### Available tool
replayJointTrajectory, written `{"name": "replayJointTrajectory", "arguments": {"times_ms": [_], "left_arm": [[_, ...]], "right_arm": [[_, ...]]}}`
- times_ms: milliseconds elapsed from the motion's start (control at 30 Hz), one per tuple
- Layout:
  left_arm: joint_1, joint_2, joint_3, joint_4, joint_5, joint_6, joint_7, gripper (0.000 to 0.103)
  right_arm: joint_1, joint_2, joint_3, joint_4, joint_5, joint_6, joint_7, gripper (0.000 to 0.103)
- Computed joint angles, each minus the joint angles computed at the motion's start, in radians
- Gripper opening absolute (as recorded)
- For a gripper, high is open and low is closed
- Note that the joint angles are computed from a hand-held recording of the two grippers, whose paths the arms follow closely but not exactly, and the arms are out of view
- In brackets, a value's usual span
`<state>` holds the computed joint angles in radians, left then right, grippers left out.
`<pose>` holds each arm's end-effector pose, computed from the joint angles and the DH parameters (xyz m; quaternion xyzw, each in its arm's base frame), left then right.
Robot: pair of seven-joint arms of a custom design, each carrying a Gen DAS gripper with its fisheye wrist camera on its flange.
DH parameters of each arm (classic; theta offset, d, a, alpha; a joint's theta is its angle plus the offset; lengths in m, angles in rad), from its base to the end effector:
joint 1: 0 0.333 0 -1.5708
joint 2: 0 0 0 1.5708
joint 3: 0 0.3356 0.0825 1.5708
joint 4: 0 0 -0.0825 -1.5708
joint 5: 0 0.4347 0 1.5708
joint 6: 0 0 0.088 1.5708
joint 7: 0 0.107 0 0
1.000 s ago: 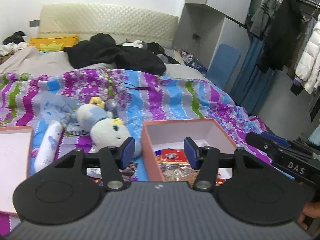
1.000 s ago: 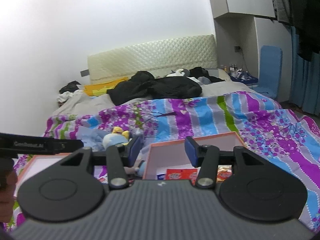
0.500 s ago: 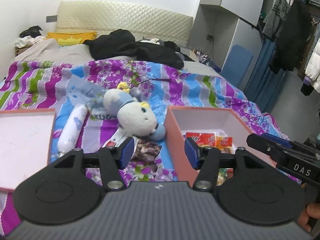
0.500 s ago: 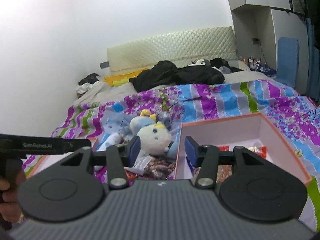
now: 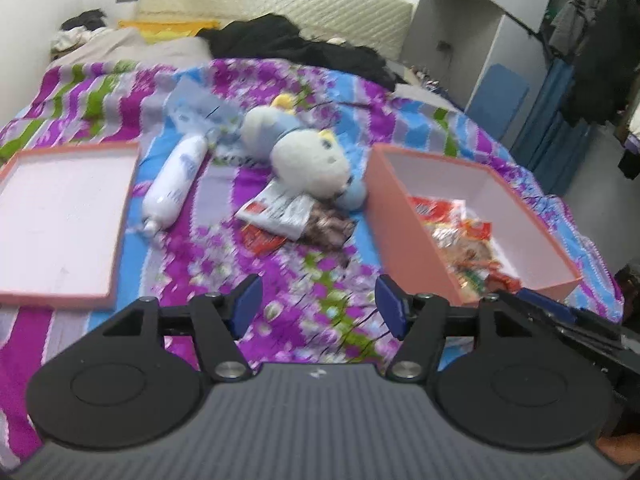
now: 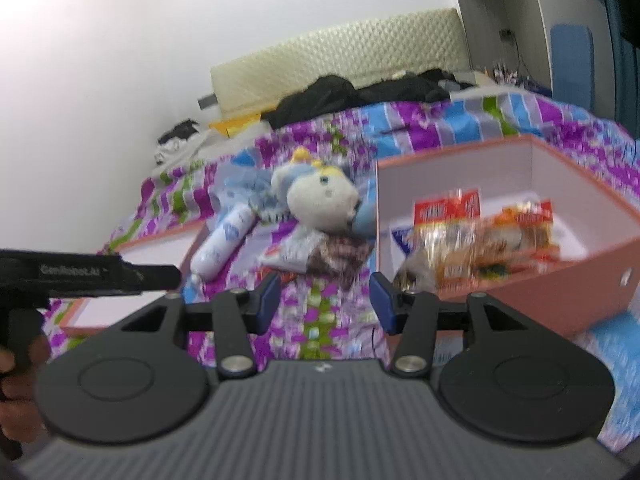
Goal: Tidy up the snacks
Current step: 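Move both tools back toward the snack pile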
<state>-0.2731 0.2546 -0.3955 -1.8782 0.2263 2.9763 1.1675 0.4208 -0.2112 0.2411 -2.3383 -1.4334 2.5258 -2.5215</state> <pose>0.5623 -0.4351 0.4825 -0.4958 0.7603 -0.4008 0.1247 0.4196 0.3430 0.4433 -0.4687 0.7189 -0.3167 0.4041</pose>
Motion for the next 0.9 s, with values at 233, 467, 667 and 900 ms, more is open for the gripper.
{"name": "replayJointTrajectory", "arguments": {"times_ms": [233, 467, 667, 900], "left_arm": [[0.029, -0.031, 0.013, -0.116, 0.023, 0.074, -0.048, 0.072], [0.01, 0.017, 0.063, -0.125, 0.11, 0.088, -0.084, 0.076], [0.037, 0.106, 0.046, -0.05, 0.137, 0.049, -0.084, 0.077], [0.155, 0.246, -0.081, 0.082, 0.044, -0.001, 0.035, 0.077]], "right_arm": [[0.043, 0.064, 0.015, 0.012, 0.018, -0.016, -0.003, 0.051], [0.07, 0.118, 0.0, 0.044, 0.03, -0.016, -0.055, 0.051], [0.085, 0.203, -0.025, 0.119, 0.032, -0.021, -0.119, 0.051], [0.108, 0.311, -0.064, 0.227, 0.086, -0.039, -0.253, 0.05]]}}
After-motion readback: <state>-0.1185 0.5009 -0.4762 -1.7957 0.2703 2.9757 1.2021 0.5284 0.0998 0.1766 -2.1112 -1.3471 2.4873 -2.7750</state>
